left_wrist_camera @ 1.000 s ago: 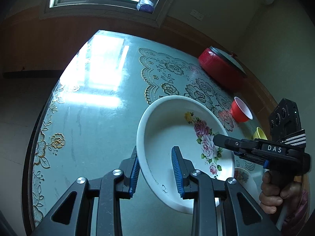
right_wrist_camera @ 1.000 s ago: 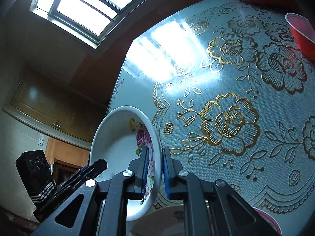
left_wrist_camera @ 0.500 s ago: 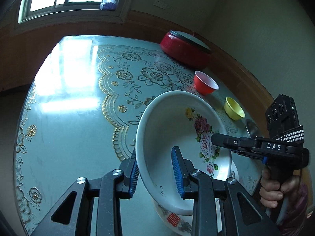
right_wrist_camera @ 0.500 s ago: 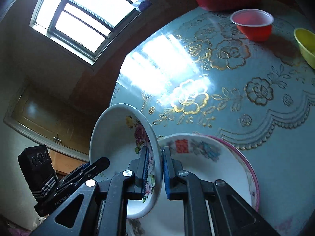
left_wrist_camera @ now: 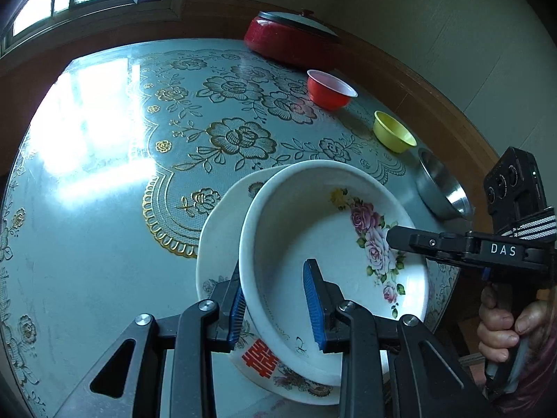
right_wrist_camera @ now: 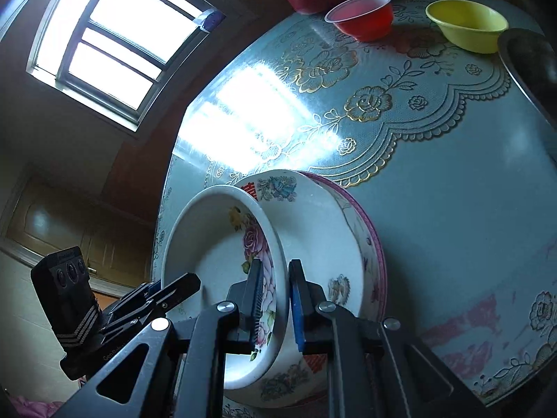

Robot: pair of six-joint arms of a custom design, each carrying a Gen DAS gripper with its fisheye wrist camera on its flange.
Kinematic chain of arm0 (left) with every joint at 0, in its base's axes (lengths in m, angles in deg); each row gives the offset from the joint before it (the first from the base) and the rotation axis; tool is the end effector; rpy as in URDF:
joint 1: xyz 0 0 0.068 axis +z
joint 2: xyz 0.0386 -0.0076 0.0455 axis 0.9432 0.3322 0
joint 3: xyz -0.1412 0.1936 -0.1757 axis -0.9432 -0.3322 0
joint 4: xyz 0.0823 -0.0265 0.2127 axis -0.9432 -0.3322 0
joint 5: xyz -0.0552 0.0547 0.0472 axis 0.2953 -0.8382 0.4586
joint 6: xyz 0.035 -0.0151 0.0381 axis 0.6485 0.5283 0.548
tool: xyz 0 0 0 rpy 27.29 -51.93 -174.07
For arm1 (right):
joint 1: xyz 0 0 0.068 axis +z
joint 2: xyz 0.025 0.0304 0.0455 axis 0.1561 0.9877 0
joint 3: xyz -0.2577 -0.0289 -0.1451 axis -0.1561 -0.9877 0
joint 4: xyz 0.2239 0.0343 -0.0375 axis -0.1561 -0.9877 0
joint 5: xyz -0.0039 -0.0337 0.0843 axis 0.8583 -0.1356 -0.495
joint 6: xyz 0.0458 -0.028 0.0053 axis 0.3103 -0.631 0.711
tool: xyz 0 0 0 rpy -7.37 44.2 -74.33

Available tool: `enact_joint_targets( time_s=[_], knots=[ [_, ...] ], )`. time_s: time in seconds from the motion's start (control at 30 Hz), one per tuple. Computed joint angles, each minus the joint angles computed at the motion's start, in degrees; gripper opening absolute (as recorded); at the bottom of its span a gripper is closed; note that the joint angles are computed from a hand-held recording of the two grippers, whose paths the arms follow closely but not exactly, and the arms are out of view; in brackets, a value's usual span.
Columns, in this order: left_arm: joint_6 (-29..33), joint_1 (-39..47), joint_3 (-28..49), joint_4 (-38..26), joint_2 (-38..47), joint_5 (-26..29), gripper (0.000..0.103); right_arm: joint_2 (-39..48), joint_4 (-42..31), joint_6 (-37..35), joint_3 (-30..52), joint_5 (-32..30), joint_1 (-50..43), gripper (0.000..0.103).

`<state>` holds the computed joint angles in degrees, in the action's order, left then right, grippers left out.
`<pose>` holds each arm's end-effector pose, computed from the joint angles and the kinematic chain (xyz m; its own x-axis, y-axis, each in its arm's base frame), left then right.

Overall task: Organize plates and bowls
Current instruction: 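Lift the rose-pattern plate with the left gripper and lower it onto the stack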

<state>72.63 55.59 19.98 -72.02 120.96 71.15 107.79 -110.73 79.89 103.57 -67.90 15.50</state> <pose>0.2354 -0.0754 0.2199 -0.8248 0.1551 -0.5438 0.3688 0.8764 -0.3095 0.2271 0.0455 0.2579 -0.9066 0.2819 -0.3141 0.0068 0.7538 0.6571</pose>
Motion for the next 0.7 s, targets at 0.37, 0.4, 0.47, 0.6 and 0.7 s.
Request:
enact_joint_targets(
  time_s=[0.37, 0.4, 0.47, 0.6, 0.7],
  knots=[
    [0.93, -2.4, -1.18, 1.61, 0.83, -3.74, 0.031, -0.98, -1.1, -0.51, -1.14, 4.71, 0.74, 0.015],
    [0.94, -2.41, -1.27, 1.73, 0.62, -4.09, 0.031, -0.87, -1.13, -0.66, -1.0, 4.9, 0.87, 0.015],
    [1.08, -2.31, -1.44, 1.82, 0.24, -4.51, 0.031, -0.4, -1.03, -0.3, -0.31, 5.9, 1.96, 0.015],
    [0.83, -2.94, -1.71, 1.91, -0.87, -6.78, 0.031, 0.22, -1.72, -1.1, 0.89, 7.96, 3.42, 0.018],
    [0.8, -2.64, -2.09, 2.22, -1.22, -6.33, 0.031, 0.9, -2.29, -1.64, 2.04, 10.09, 5.01, 0.018]
  ],
)
